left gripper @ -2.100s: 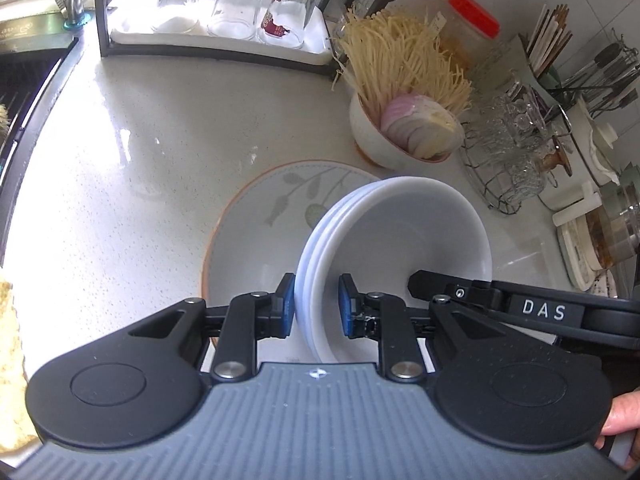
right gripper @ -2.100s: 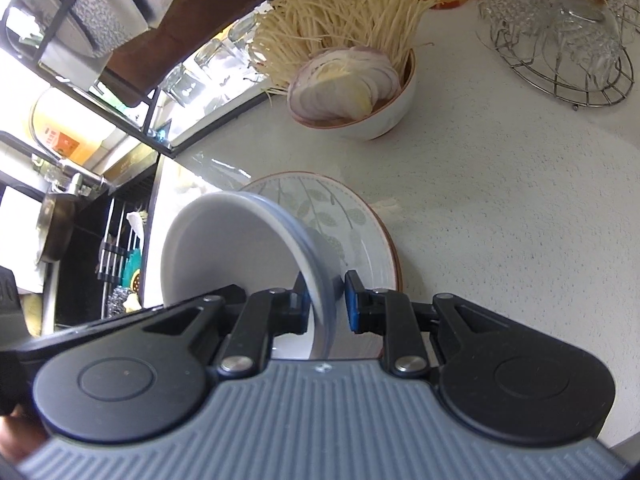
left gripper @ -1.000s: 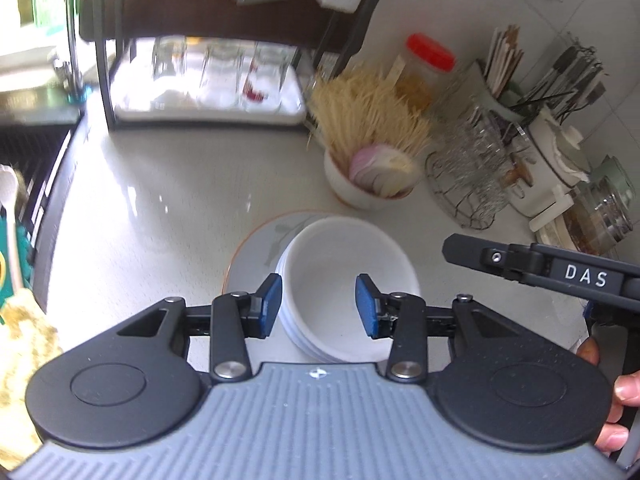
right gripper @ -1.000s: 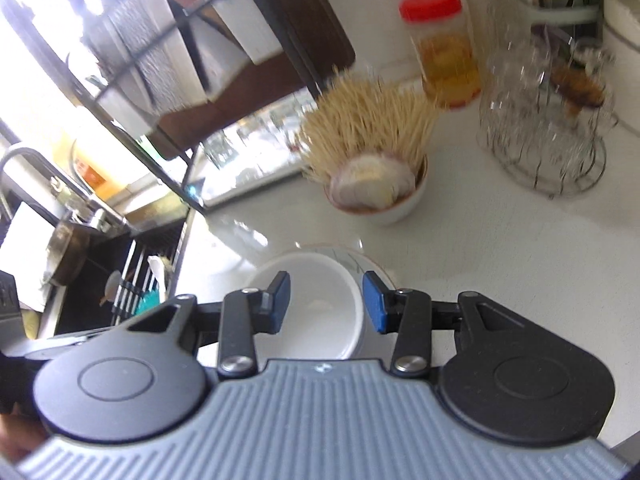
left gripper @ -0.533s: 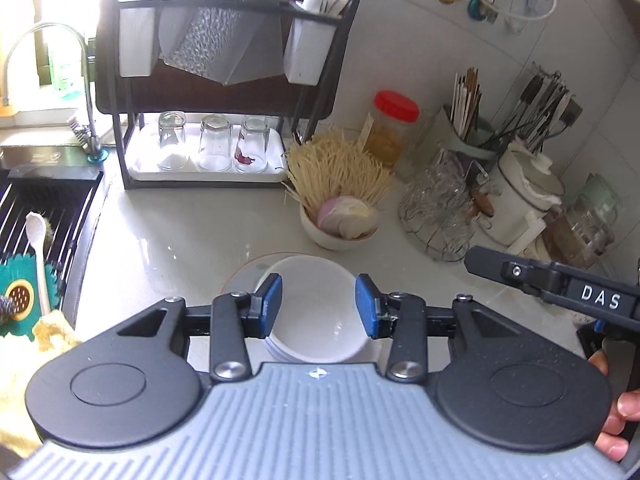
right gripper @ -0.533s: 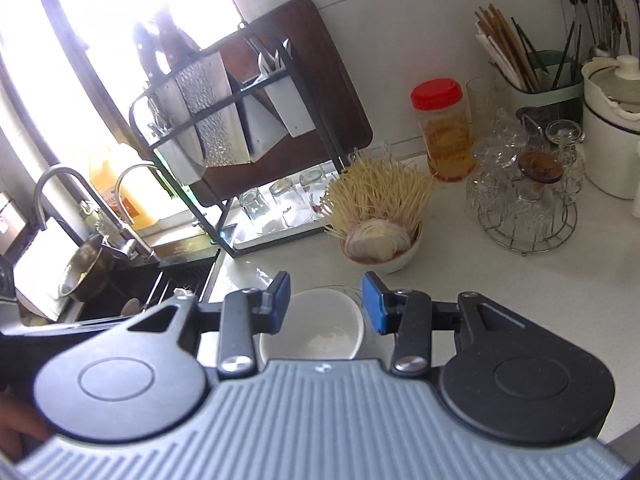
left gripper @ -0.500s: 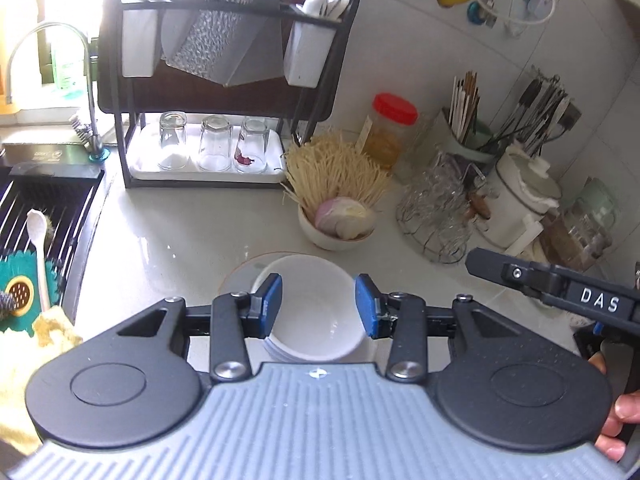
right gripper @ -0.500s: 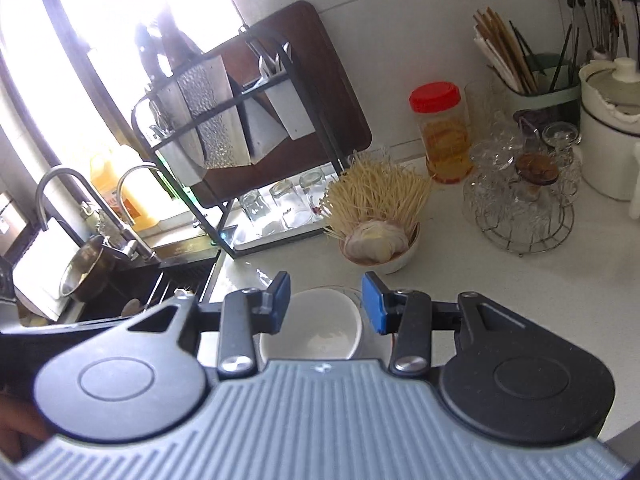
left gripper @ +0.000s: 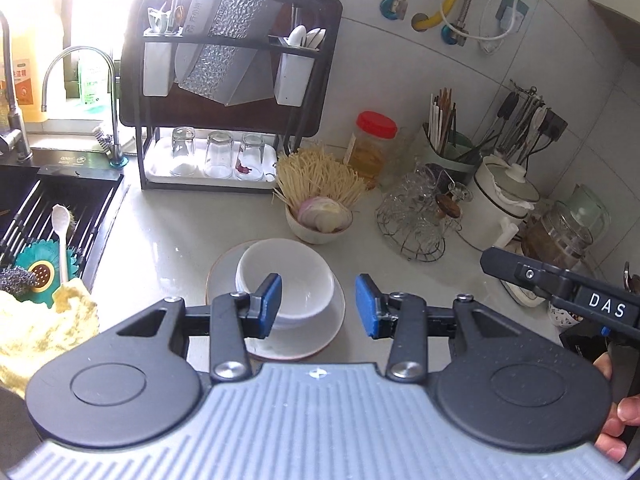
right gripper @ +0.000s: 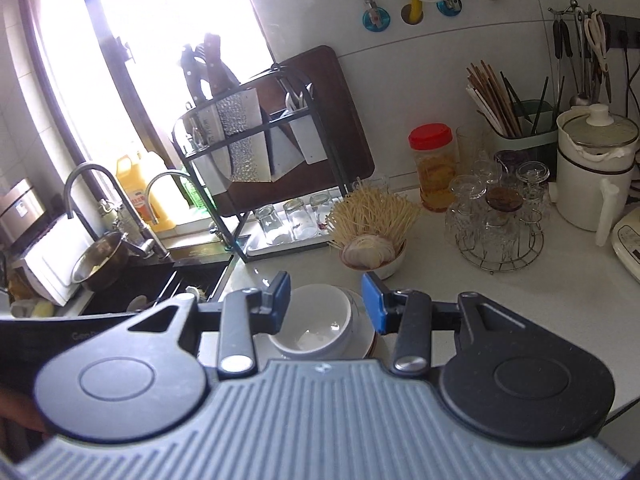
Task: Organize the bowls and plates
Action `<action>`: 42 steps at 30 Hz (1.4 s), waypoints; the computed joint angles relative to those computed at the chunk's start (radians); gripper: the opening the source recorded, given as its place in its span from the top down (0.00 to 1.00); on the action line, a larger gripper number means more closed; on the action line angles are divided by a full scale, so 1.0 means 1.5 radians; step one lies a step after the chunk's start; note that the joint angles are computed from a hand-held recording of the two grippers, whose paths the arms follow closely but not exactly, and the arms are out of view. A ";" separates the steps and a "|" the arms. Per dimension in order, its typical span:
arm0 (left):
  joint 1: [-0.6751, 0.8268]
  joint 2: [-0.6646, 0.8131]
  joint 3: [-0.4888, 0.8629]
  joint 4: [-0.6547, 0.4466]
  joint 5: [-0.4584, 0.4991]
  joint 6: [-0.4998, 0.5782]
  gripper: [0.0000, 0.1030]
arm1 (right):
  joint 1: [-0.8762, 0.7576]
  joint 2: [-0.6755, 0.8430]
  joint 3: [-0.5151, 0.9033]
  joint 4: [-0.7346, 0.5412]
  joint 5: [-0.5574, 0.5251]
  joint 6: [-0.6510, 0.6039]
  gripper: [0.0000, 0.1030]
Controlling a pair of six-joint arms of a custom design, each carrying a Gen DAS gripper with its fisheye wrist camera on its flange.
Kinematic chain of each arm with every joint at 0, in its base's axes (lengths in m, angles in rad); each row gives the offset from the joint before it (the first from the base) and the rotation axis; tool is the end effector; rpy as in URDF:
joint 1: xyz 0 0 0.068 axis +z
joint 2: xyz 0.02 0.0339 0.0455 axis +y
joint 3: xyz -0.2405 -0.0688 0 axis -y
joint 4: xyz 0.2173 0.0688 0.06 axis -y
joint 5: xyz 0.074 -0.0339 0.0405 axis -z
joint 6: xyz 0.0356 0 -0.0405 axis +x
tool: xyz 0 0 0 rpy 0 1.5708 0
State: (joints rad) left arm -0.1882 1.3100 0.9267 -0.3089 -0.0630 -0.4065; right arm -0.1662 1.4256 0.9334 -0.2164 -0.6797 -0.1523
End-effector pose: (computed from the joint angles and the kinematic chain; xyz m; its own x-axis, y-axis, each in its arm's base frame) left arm 0.2620 -0.0476 0.2503 -0.6309 -0.2816 -0.7230 -0.1201 0.9560 -0.2675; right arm 0.2821 -0.0246 0.2355 -0.5825 -0.0219 -0.8125 -0.4354 0.8525 0.2891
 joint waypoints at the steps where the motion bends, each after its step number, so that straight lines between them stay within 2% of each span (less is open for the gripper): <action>1: -0.013 -0.013 -0.007 -0.007 -0.013 -0.006 0.54 | -0.006 -0.012 -0.008 -0.005 -0.006 -0.008 0.57; 10: -0.134 -0.130 -0.068 -0.072 -0.131 -0.092 0.47 | -0.078 -0.100 -0.066 -0.080 -0.068 -0.091 0.57; 20: -0.263 -0.208 -0.111 -0.150 -0.234 -0.202 0.43 | -0.155 -0.169 -0.118 -0.167 -0.111 -0.196 0.57; 33: -0.360 -0.245 -0.137 -0.201 -0.299 -0.280 0.39 | -0.203 -0.226 -0.155 -0.215 -0.131 -0.247 0.57; 42: -0.379 -0.241 -0.128 -0.233 -0.326 -0.296 0.22 | -0.218 -0.240 -0.165 -0.196 -0.129 -0.240 0.58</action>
